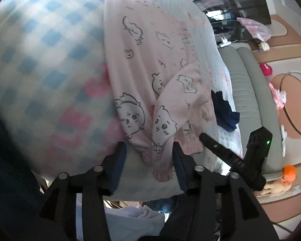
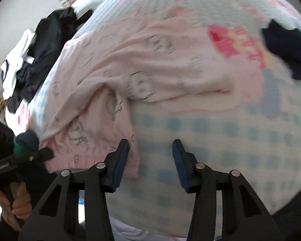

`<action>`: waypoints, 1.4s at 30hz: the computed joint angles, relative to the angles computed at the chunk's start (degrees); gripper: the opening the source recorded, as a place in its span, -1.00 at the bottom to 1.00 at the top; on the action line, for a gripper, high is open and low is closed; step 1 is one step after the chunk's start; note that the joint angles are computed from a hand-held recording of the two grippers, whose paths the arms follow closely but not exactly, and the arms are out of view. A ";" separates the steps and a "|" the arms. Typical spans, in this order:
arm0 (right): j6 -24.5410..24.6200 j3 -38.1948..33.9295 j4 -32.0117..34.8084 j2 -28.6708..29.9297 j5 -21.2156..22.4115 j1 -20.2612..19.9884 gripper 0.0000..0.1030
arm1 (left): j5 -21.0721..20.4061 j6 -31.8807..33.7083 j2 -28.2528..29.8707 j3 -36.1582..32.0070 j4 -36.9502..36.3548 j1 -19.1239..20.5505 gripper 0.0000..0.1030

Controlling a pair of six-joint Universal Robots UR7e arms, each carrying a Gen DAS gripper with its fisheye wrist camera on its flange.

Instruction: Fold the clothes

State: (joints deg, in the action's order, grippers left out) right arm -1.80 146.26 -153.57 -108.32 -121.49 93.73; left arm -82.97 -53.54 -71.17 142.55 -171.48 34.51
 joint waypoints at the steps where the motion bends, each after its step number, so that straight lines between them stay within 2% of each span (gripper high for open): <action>1: 0.26 -0.09 0.21 -0.91 1.70 -0.79 -0.10 | 0.13 0.06 0.31 -0.15 -0.03 -0.10 -0.04; 4: -0.88 -0.76 1.29 -1.75 9.53 -3.64 -0.07 | 0.75 -0.16 0.57 -0.51 0.32 -0.24 -0.04; 6: -2.77 -1.27 1.92 -0.31 12.90 -4.49 0.05 | 2.85 -0.68 -0.23 -0.49 1.62 -1.33 -0.04; 8: -4.32 -2.21 3.26 2.82 13.57 -4.37 0.12 | 5.11 -0.42 -0.41 -0.87 3.83 -2.32 -0.04; 11: -6.45 -2.03 0.31 6.89 12.29 -4.27 0.24 | 4.27 0.38 2.93 -2.09 2.46 -0.47 0.09; 12: -6.27 -1.80 -1.27 7.76 12.31 -4.63 0.24 | 3.80 0.61 4.24 -2.60 1.73 0.29 0.01; 13: -6.08 -1.58 -2.85 8.65 12.33 -4.98 0.05 | 3.80 1.06 4.23 -3.27 2.35 0.23 -0.11; 14: -5.89 -1.38 -4.44 9.56 12.35 -5.33 -0.21 | 3.80 1.54 4.23 -3.92 2.93 0.16 -0.56; 15: -5.35 -1.31 -4.85 9.47 13.05 -5.63 -0.27 | 3.90 2.29 4.07 -4.18 2.98 -0.20 -0.78; 17: -5.07 -1.16 -3.46 6.82 15.92 -6.28 -0.62 | 5.10 3.24 3.23 -4.95 4.45 -1.77 -0.80; 24: -3.51 1.71 0.02 -2.09 18.14 -3.53 -0.68 | 7.09 3.13 -3.09 -4.65 10.87 -6.19 -0.83; 26: -3.15 3.28 -0.58 -3.51 17.50 -2.80 -0.68 | 6.72 2.60 -4.34 -3.79 11.99 -6.17 -0.83; 31: -1.83 7.46 -1.75 -3.06 15.46 -6.63 -0.62 | 4.88 -1.93 -2.75 -3.00 16.10 -2.83 -0.77; 33: -0.77 6.90 0.01 -4.61 14.52 -4.65 -0.49 | 5.66 -2.33 -4.43 -2.84 17.35 -3.53 -0.75; 36: 0.14 4.68 1.61 -5.89 8.01 3.18 -0.40 | 8.33 -0.95 -8.44 -2.44 18.82 -5.46 -0.73; 38: 0.20 3.86 0.43 -6.18 5.44 5.79 -0.37 | 7.45 -1.62 -9.78 -1.26 14.83 -4.13 -0.69; 41: 0.30 2.71 1.80 -7.18 5.85 4.16 -0.37 | 8.57 -2.86 -10.54 -0.78 10.49 -2.19 -0.62; 42: 0.36 2.31 2.42 -7.52 6.22 3.34 -0.37 | 11.67 -3.31 -10.49 -1.36 11.84 -2.33 -0.62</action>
State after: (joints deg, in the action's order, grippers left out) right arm -1.44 148.57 -151.15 -115.84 -115.28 97.07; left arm -71.29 -56.85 -81.67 141.19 -159.64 32.18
